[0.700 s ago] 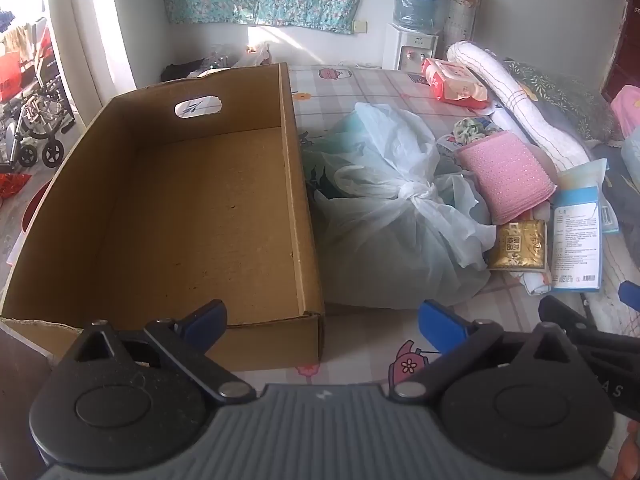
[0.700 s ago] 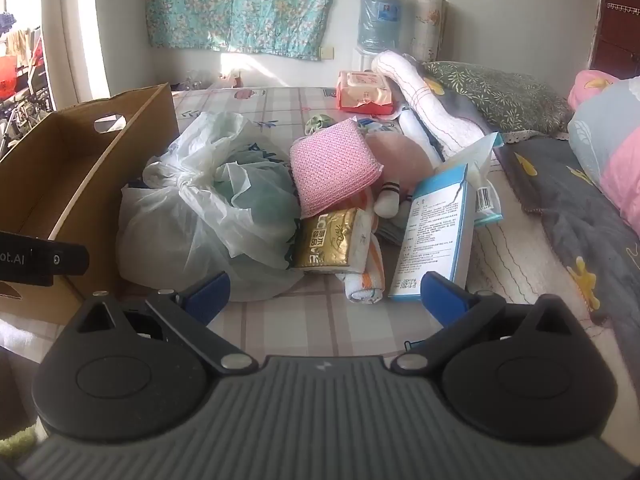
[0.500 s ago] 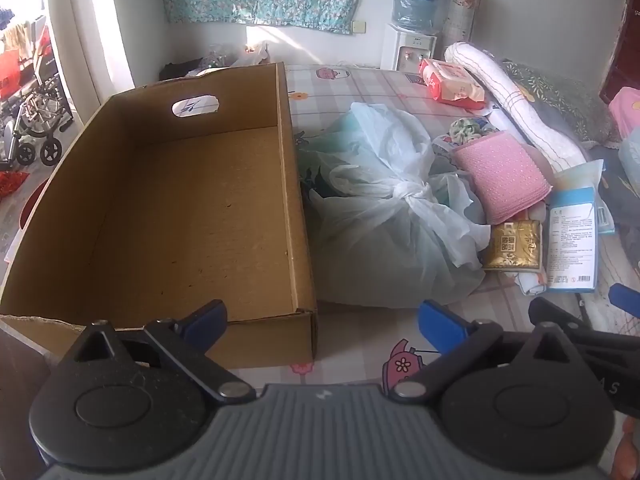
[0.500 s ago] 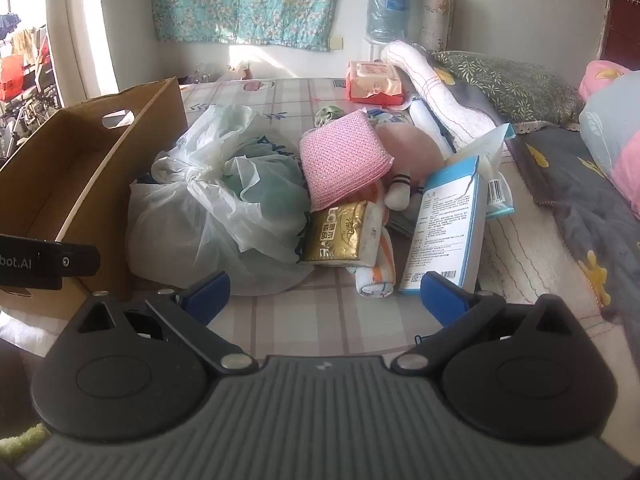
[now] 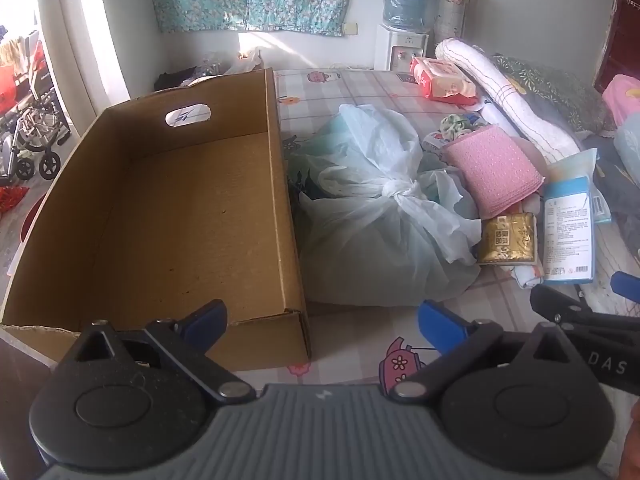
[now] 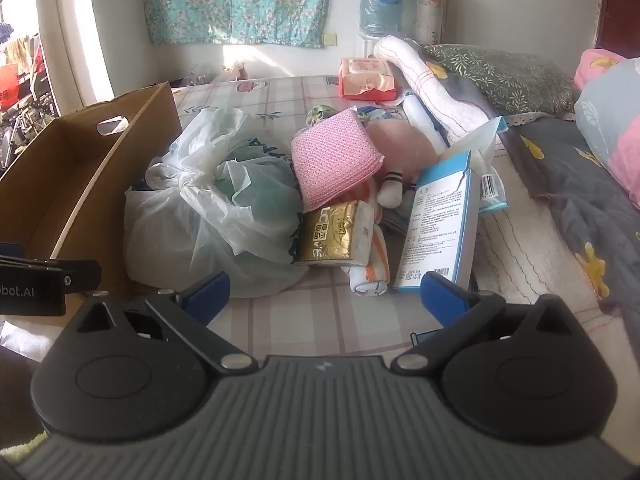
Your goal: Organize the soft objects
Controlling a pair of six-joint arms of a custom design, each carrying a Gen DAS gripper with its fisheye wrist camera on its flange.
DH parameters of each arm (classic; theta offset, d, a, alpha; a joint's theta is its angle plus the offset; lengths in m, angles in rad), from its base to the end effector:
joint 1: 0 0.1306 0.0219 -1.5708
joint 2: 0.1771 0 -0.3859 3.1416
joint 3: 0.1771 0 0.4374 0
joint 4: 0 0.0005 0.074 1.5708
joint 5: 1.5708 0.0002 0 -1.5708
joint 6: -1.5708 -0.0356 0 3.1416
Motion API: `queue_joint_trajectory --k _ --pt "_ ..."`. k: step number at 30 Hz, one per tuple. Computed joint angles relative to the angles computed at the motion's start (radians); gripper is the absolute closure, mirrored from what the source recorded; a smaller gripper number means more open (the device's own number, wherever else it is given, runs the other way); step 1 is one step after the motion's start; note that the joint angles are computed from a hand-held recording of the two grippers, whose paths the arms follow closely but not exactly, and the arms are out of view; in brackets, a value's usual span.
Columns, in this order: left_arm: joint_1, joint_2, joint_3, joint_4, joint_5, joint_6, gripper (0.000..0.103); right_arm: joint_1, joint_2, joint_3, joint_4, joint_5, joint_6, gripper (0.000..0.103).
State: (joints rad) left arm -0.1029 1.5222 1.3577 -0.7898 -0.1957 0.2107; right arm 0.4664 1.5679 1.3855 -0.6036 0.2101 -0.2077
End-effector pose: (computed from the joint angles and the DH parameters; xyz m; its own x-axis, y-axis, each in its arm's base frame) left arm 0.5633 -0.0517 0.3527 -0.7913 -0.1245 -0.5986 -0.1806 0.9830 0.0342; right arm 0.5356 0.2608 0.3542 -0.6819 -0.1175 -0.7219 -0.1712 0.9852 0.0013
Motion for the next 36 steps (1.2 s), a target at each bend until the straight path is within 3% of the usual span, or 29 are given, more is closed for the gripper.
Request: queue_joint_trajectory --k 36 --pt "0.006 -0.001 0.0 -0.02 0.017 0.015 0.001 0.008 0.009 0.019 -0.014 0.008 0.014 0.001"
